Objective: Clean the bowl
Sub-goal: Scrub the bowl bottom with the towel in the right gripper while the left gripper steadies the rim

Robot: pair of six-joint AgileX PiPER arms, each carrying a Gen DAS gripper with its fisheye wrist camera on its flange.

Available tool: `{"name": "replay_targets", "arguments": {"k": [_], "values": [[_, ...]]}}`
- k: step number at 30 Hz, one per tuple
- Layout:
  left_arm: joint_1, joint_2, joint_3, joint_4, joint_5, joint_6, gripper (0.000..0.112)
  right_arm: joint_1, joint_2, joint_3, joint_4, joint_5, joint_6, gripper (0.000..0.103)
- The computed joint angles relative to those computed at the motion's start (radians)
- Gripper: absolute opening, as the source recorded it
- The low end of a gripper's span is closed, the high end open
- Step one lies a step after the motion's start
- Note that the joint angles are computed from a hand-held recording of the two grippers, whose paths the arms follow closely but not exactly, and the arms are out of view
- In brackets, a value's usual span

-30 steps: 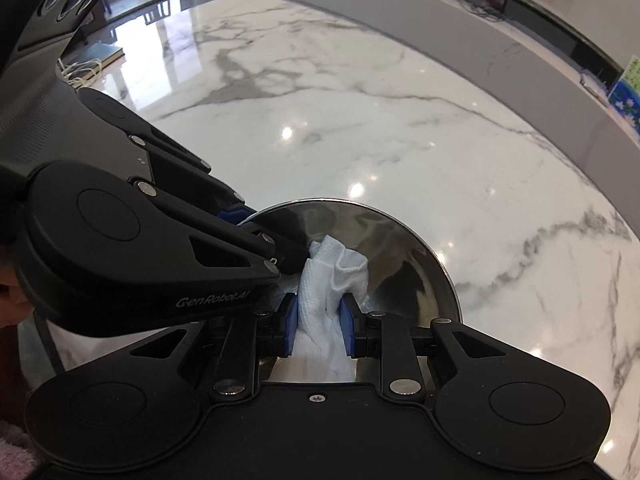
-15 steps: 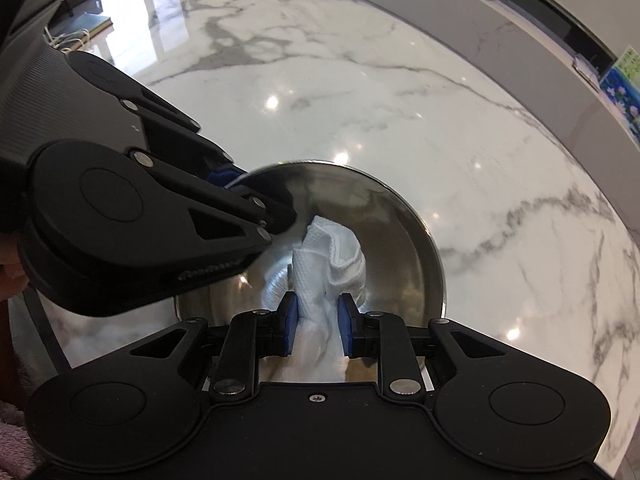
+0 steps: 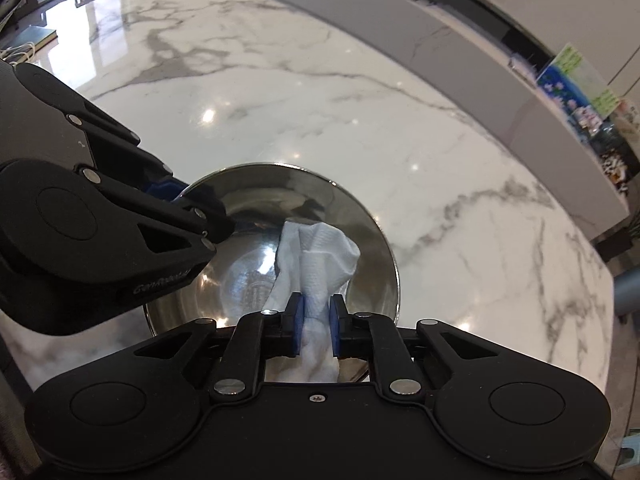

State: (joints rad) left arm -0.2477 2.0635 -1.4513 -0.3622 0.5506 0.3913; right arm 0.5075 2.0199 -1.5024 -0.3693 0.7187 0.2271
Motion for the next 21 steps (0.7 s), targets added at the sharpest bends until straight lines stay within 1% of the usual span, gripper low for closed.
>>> {"name": "replay_targets", "arguments": {"k": [4, 6, 8, 9, 10, 12, 16, 21], "values": [[0.008, 0.001, 0.0, -0.03, 0.009, 0.015, 0.01, -0.001, 0.002, 0.006, 0.007, -0.02, 0.004, 0.01], [0.01, 0.003, -0.002, -0.035, 0.01, 0.017, 0.01, -0.011, 0.003, -0.001, 0.041, -0.024, -0.019, 0.01], [0.014, 0.005, -0.005, -0.044, 0.015, 0.018, 0.01, -0.024, -0.002, 0.0, 0.077, -0.033, -0.041, 0.013], [0.015, 0.006, -0.006, -0.048, 0.017, 0.019, 0.01, -0.028, 0.0, -0.006, 0.091, -0.031, -0.048, 0.019], [0.017, 0.007, -0.007, -0.052, 0.019, 0.02, 0.011, -0.031, 0.002, -0.012, 0.105, -0.029, -0.054, 0.022], [0.017, 0.009, -0.009, -0.052, 0.02, 0.018, 0.011, -0.042, -0.002, -0.016, 0.141, -0.026, -0.07, 0.035], [0.018, 0.009, -0.01, -0.055, 0.023, 0.016, 0.011, -0.055, -0.004, -0.021, 0.203, -0.015, -0.129, 0.035], [0.02, 0.015, -0.015, -0.061, 0.031, 0.019, 0.011, -0.051, 0.013, -0.029, 0.237, -0.001, -0.188, 0.035]]}}
